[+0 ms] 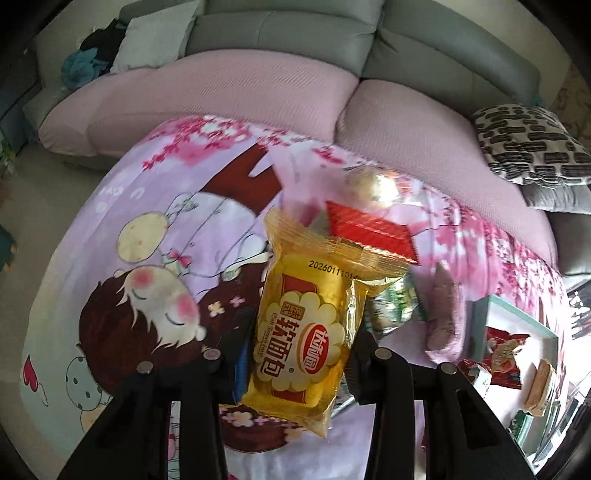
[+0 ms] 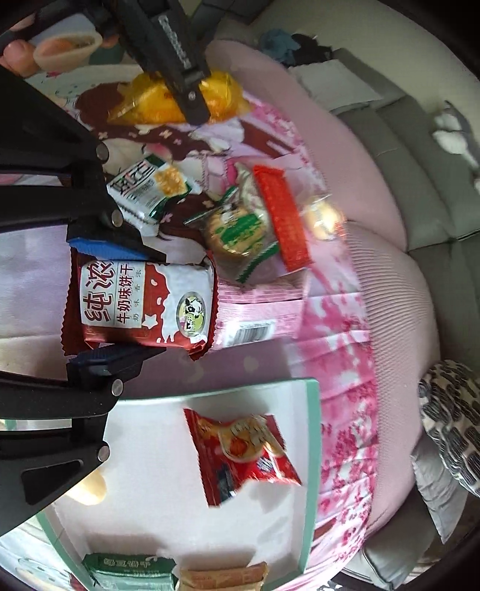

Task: Organize snacks
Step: 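Grasp the yellow cake pack with left tool while right grasps red-white milk biscuit pack, then carry both snacks over the tray and open both tools to release them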

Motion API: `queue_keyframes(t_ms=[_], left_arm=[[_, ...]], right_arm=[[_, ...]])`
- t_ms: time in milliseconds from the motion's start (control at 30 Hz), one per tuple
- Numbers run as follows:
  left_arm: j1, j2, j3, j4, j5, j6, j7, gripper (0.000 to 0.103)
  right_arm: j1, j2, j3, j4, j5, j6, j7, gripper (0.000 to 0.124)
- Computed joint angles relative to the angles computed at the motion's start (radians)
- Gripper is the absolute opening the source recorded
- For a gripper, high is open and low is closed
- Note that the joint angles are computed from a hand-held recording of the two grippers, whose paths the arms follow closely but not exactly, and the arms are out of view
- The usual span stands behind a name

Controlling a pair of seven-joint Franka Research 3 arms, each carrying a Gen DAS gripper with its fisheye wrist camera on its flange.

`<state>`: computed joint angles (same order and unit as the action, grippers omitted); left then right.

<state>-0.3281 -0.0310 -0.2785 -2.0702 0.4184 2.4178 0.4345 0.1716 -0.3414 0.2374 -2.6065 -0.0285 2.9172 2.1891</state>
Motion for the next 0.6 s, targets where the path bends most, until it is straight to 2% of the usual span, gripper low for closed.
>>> queue_keyframes(t_ms=[33,100,267,367,433,600], left_arm=[[0.0,0.004,0.0,0.004,0.001,0.007,0.0,0.042],[-0.005,0.008,-0.004,0.016,0.01,0.014,-0.006,0.042],[-0.019,0.026,-0.01,0.043,0.018,0.028,-0.003,0.042],[-0.028,0.03,-0.013,0.05,0.007,0.051,0.008,0.042],[-0.036,0.035,-0.017,0.061,0.018,0.053,0.009,0.042],[-0.057,0.048,-0.025,0.09,0.038,0.058,0.016,0.042]], right_arm=[[-0.041,0.024,0.042,0.021,-0.017,0.017,0.009,0.042],[-0.04,0.012,0.03,0.008,-0.045,0.039,0.053,0.042],[-0.097,-0.033,0.059,-0.015,-0.082,0.063,0.102,0.042],[-0.066,-0.064,0.016,-0.045,-0.04,0.08,0.065,0.042],[-0.088,-0.097,0.03,-0.065,-0.031,0.087,0.066,0.042],[-0.085,-0.178,0.004,-0.121,0.031,0.119,0.014,0.042]])
